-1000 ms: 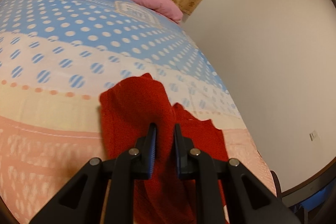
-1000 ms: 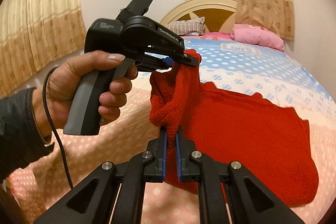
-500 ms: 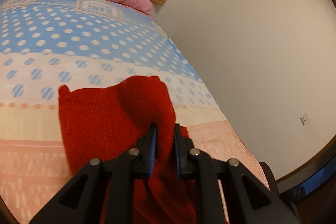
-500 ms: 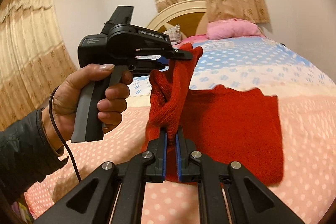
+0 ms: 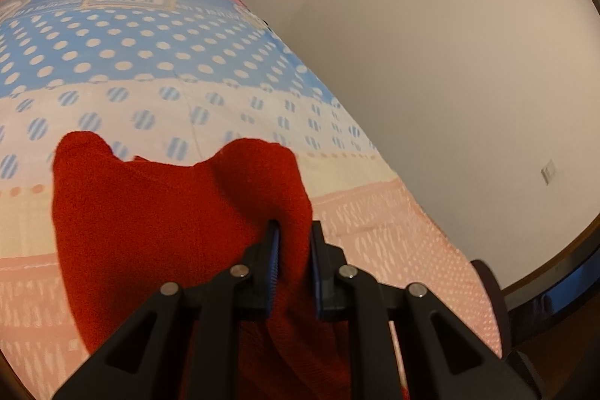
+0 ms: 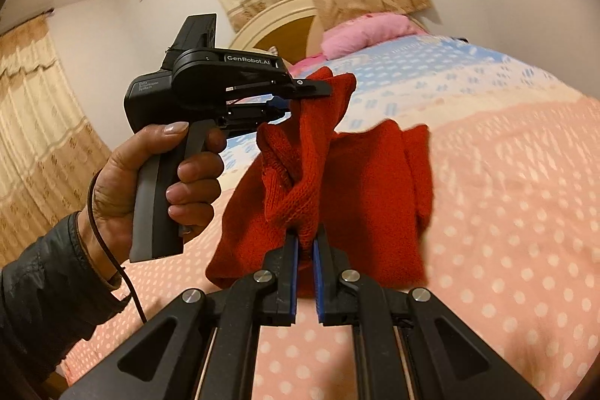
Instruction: Fold small clothes
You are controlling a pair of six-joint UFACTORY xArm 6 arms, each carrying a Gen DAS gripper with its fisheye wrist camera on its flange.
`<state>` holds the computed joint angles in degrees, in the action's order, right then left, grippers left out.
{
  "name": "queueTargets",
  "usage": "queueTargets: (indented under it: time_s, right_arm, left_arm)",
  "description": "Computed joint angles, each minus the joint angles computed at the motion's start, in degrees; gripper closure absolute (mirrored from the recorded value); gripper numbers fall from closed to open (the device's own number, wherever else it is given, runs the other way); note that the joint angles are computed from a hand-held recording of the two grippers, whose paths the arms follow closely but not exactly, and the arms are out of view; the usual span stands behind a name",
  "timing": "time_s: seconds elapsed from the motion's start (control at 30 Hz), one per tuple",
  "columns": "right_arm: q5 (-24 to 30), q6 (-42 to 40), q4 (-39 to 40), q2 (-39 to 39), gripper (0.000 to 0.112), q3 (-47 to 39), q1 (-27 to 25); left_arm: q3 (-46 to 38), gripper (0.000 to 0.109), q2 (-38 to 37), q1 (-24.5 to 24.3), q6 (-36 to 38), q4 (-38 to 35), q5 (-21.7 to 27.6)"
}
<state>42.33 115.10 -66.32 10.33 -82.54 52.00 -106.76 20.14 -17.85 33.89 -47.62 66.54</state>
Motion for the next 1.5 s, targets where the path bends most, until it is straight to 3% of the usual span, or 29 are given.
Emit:
queueTargets:
  time_s: [0.33, 0.43, 0.53, 0.6, 0.67, 0.73, 0.77, 0.87, 0.97, 1.07, 1.1, 1.13, 1.27, 1.43, 1.5]
  right_arm:
    - [-1.46, 10.43, -1.48, -4.53, 0.106, 8.25, -0.4]
    - [-0.99, 10.42, -1.11, -4.96, 0.106, 8.78, -0.19]
    - [-0.82, 12.1, -1.81, -6.11, 0.105, 10.21, 0.15]
    - [1.39, 12.38, -1.9, -6.62, 0.102, 10.35, 1.08]
    - [5.88, 11.56, -1.05, -7.34, 0.087, 10.16, 2.63]
    - [11.76, 12.78, -1.93, -8.86, 0.048, 10.36, 4.45]
    - [12.98, 14.01, -2.96, -9.46, 0.046, 10.44, 4.73]
    - [12.59, 10.04, -1.19, -10.33, 0.046, 8.8, 2.36]
    - [4.16, 1.74, 2.6, -8.31, 0.046, 5.34, -3.51]
    - [-9.31, -8.17, 14.56, -3.34, 0.049, 2.12, -10.91]
    - [-12.21, -11.52, 18.76, -2.03, 0.071, 1.7, -12.06]
    - [-12.71, -14.64, 22.35, -0.6, 0.102, 0.7, -12.52]
    - [0.71, -17.28, 21.67, 0.07, 0.102, -2.03, -9.43]
    - [-1.56, -17.1, 24.32, -1.83, 0.102, 2.18, -10.51]
    - [0.92, -19.24, 24.82, -1.75, 0.1, 0.27, -9.96]
  left_arm:
    - [7.6, 0.092, -3.45, -4.96, 6.33, 4.52, -7.57]
    - [10.29, 0.088, -6.1, -5.52, 7.6, 6.67, -9.72]
    - [14.09, 0.066, -9.91, -4.35, 10.32, 6.72, -10.97]
    - [19.36, 0.041, -14.09, -2.8, 14.52, 4.04, -14.38]
    - [24.89, 0.033, -18.25, -0.85, 19.39, 1.3, -17.39]
    - [29.1, 0.033, -21.09, 0.86, 21.62, 1.06, -19.58]
    - [31.29, 0.033, -22.29, 1.48, 22.55, 1.48, -21.24]
    - [35.72, 0.033, -23.74, 2.2, 22.01, 4.03, -26.26]
    - [35.79, 0.033, -22.86, 3.83, 20.16, 2.6, -23.57]
    - [35.96, 0.033, -22.43, 4.19, 19.81, 1.62, -21.57]
    - [36.82, 0.033, -22.93, 4.06, 20.29, 1.93, -22.34]
    - [37.61, 0.033, -23.27, 3.72, 20.57, 2.3, -23.44]
    - [38.33, 0.025, -23.56, 4.17, 20.84, 2.16, -22.53]
    - [40.33, 0.021, -24.18, 3.26, 21.29, 3.91, -23.94]
    - [40.61, 0.021, -24.66, 3.49, 22.16, 2.86, -23.9]
